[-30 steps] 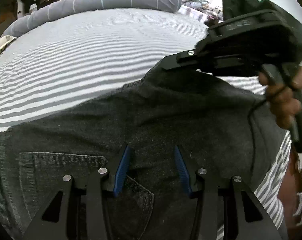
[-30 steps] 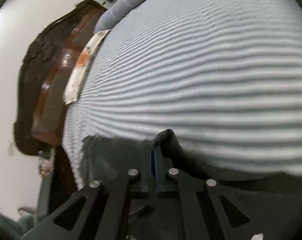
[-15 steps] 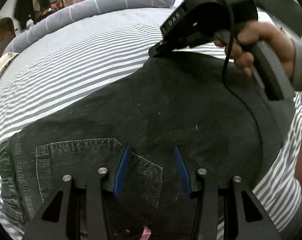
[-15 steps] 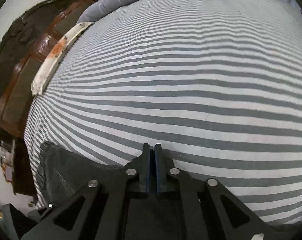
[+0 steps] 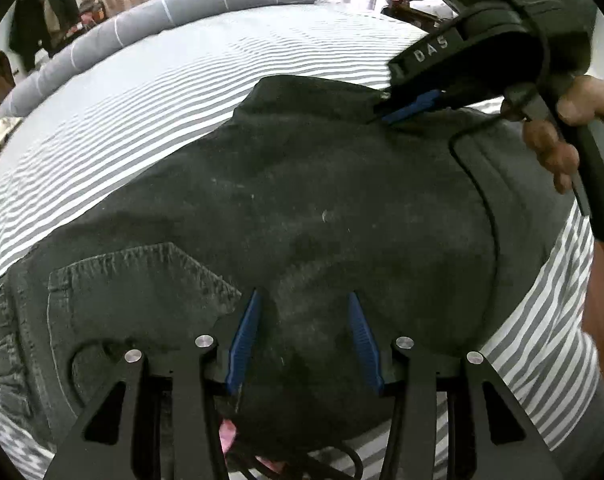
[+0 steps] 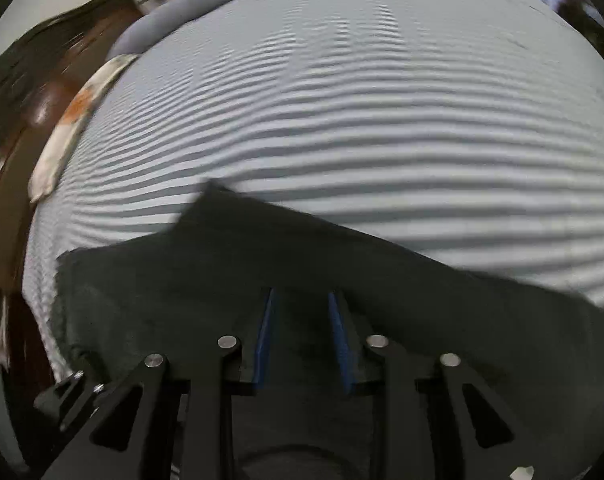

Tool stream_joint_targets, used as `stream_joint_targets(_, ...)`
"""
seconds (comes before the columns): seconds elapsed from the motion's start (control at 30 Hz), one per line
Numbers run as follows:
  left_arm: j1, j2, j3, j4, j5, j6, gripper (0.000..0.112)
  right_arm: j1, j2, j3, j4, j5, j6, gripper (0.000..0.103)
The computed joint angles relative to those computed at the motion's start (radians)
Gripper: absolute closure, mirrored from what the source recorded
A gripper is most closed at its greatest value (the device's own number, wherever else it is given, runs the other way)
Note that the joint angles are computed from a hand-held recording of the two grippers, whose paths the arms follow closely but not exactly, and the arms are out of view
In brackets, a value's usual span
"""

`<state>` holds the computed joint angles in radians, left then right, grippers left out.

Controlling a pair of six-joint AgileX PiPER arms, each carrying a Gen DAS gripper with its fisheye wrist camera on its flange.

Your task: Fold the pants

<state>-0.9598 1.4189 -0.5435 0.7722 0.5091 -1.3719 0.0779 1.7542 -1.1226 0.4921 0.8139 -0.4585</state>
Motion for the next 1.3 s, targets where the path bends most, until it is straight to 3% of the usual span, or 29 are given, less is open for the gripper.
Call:
stream_joint_targets(0.17,-0.015,-0.011,-0.044,-0.132,0.058,0.127,0.065,-0.169,-0.061,0.059,0.035,0.031,-0.074,0.077)
stream_joint_targets(0.23,-0.025,-0.032,-0.067,-0.105,0.077,0.109,0.065,-0.260,-0.095,0.081,0.067,0.073,-0.132,0.077)
stream_joint_targets(0.37,-0.024,-0.026,-0.148,-0.053,0.065,0.095,0.065,-0.508,-0.124,0.052,0.122,0.149,-0.259,0.073)
stream_joint_targets(0.53,0.007,0.120,-0.294,-0.088,0.005,0.176,0.065,-0.707,-0.036,-0.096,0.015,0.122,-0.255,0.064)
stream_joint_targets(0.6,0.045,0.214,-0.369,-0.165,-0.050,0.268,0.065,-0.720,0.026,-0.171,-0.072,0.096,-0.211,0.064)
stream_joint_targets(0.67,0.028,0.298,-0.450,-0.202,-0.029,0.305,0.065,-0.704,0.059,-0.191,-0.182,0.020,-0.164,0.063)
stream_joint_targets(0.77,-0.006,0.369,-0.494,-0.251,-0.006,0.367,0.065,-0.711,0.116,-0.224,-0.217,-0.020,-0.148,0.063)
stream_joint_targets(0.9,-0.100,0.374,-0.450,-0.093,0.018,0.204,0.064,-0.733,0.166,-0.270,-0.170,-0.035,-0.211,0.063)
stream_joint_targets(1.03,-0.096,0.366,-0.425,-0.091,-0.013,0.172,0.064,-0.730,0.187,-0.276,-0.161,-0.066,-0.223,0.061)
stream_joint_targets(1.1,-0.098,0.364,-0.423,-0.091,-0.009,0.166,0.064,-0.735,0.171,-0.240,-0.133,-0.092,-0.252,0.068)
stream_joint_targets(1.13,-0.103,0.364,-0.422,-0.083,-0.007,0.157,0.064,-0.732,0.164,-0.228,-0.140,-0.092,-0.259,0.084)
stream_joint_targets(1.17,-0.108,0.363,-0.419,-0.071,-0.004,0.143,0.064,-0.733,0.153,-0.209,-0.137,-0.092,-0.284,0.091)
stream_joint_targets(1.3,-0.118,0.355,-0.400,-0.044,-0.010,0.107,0.064,-0.748,0.113,-0.162,-0.091,-0.132,-0.338,0.097)
